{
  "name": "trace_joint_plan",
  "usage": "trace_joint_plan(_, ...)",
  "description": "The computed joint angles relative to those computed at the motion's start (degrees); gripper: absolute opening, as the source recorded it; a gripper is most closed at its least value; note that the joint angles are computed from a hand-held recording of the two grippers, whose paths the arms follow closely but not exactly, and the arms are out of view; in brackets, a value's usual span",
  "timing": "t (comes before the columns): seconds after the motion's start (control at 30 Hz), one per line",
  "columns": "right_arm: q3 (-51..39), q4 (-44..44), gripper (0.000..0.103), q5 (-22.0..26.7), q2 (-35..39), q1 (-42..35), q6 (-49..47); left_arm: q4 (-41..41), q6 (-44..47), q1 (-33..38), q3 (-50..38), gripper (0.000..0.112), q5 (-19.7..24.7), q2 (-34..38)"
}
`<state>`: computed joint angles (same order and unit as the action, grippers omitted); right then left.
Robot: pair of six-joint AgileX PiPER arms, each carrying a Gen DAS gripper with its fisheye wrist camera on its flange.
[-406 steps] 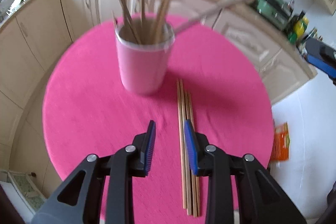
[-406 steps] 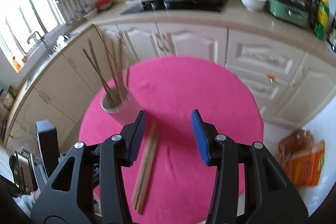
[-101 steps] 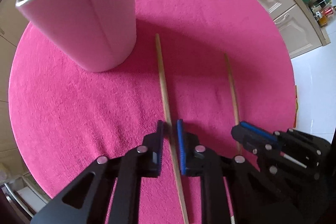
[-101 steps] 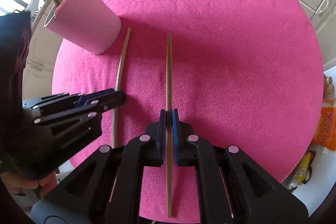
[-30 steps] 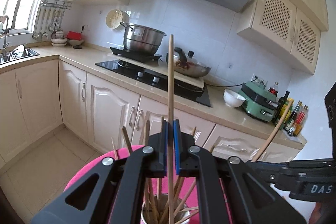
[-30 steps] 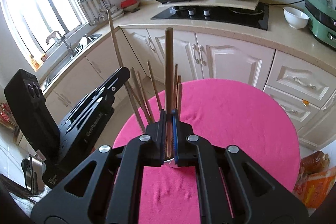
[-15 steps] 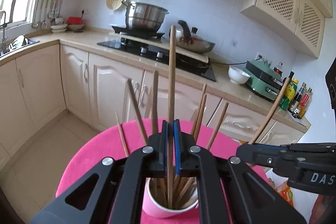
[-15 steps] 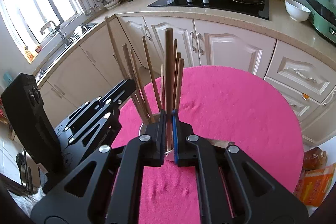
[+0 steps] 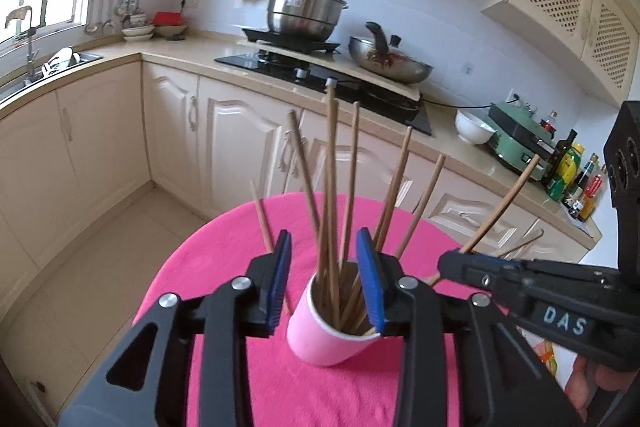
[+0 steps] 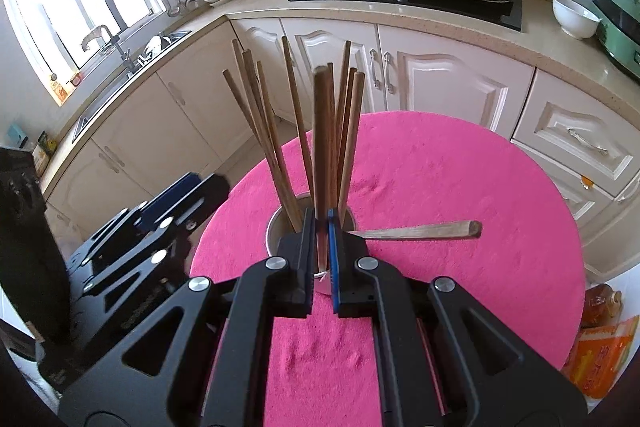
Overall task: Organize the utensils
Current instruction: 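Move the open left gripper to the last chopstick on the cloth and grasp it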
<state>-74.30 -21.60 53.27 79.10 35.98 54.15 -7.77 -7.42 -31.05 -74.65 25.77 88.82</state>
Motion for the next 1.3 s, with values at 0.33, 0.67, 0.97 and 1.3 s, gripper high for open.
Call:
trace_joint_plan(0.33, -0.1, -3.5, 0.022, 2.5, -1.1, 3.2, 1.2, 15.6, -16.4, -2.8, -1.5, 0.037, 12.8, -2.1)
trace_joint_plan(0.67, 0.0, -8.1, 0.046, 5.8, -6.7, 6.2, 1.4, 20.6, -23.5, -6.2, -2.7, 0.042, 20.6, -4.3)
trace_joint_plan(0.97, -0.3, -7.9, 0.046, 8.9, -12.2, -0.7, -2.4, 14.5, -20.0, -2.3, -9.1, 0.042, 25.1, 0.6)
trace_joint_plan(1.3, -0.2, 6.8, 0.046, 1.5, -7.7, -22.2, -12.7, 3.5, -8.3, 7.4, -27.4, 0.042, 32.4, 17.9)
